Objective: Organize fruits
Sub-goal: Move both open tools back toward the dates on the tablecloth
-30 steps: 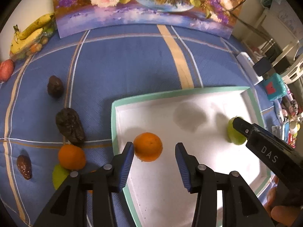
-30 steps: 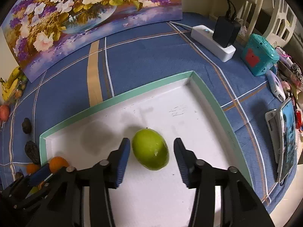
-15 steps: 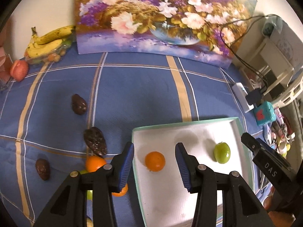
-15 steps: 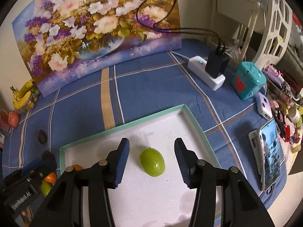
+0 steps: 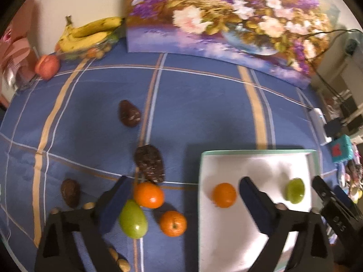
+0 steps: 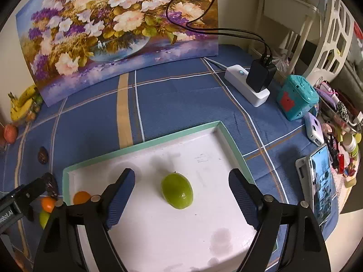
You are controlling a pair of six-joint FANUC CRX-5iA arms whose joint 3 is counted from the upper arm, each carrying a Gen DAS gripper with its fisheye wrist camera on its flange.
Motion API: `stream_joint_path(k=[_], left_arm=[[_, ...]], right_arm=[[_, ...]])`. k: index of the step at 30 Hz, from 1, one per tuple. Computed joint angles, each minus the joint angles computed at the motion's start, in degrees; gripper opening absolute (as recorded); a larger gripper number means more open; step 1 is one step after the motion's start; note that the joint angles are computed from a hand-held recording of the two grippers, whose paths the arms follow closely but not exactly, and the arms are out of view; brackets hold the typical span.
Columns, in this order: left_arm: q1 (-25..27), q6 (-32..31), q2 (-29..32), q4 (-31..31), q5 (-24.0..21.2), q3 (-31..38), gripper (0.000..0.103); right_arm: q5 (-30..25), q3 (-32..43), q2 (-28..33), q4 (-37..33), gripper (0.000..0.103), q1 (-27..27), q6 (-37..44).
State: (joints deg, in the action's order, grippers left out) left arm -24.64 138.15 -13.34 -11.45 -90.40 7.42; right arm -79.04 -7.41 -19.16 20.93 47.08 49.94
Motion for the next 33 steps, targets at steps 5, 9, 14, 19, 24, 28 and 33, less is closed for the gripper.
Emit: stream_joint_path(k=[5,9,14,19,24,28,33], left_arm=[[-1.12,0.77,-0.38,-3.46,-1.17,-0.16,0.103],[-1.59,0.01,-1.50,-5.19,-0.71,-0.04,0.103],[0.03,-1.50,-4.00,-5.89,-0.21,-0.76,0.103],[3.22,-2.90,-7.48,-5.96,-0.21,-2.14,0.103],[7.78,-4.64,-12.48,-6.22,-1.11,-4.64,0.103],[13.77,-7.59,-16.01,-4.28,-3.05,-6.86,0.103],[24.23,-12.55,-20.87,0.56,-3.29,-10.43,0.103]], right_arm=[[0.62,-0.94,-0.34,0.47,0.090,-0.07,-0.54],[2.51,-2.38,-1.40,2.25,0.090,0.48,-2.49],[4.85,-3.31,-2.53,2.24,0.090,1.00,-2.45],[4.89,-2.91,-2.21,1.53,0.090,1.96,-1.92],[4.92,-0.23,-1.27,-3.56,0.090,2.05,0.40],[5.67,0.84,-1.01,-5.77,0.090,3.46,-0.38],[7.42,2.45,-0.31,-9.24,0.090,5.35,0.82]])
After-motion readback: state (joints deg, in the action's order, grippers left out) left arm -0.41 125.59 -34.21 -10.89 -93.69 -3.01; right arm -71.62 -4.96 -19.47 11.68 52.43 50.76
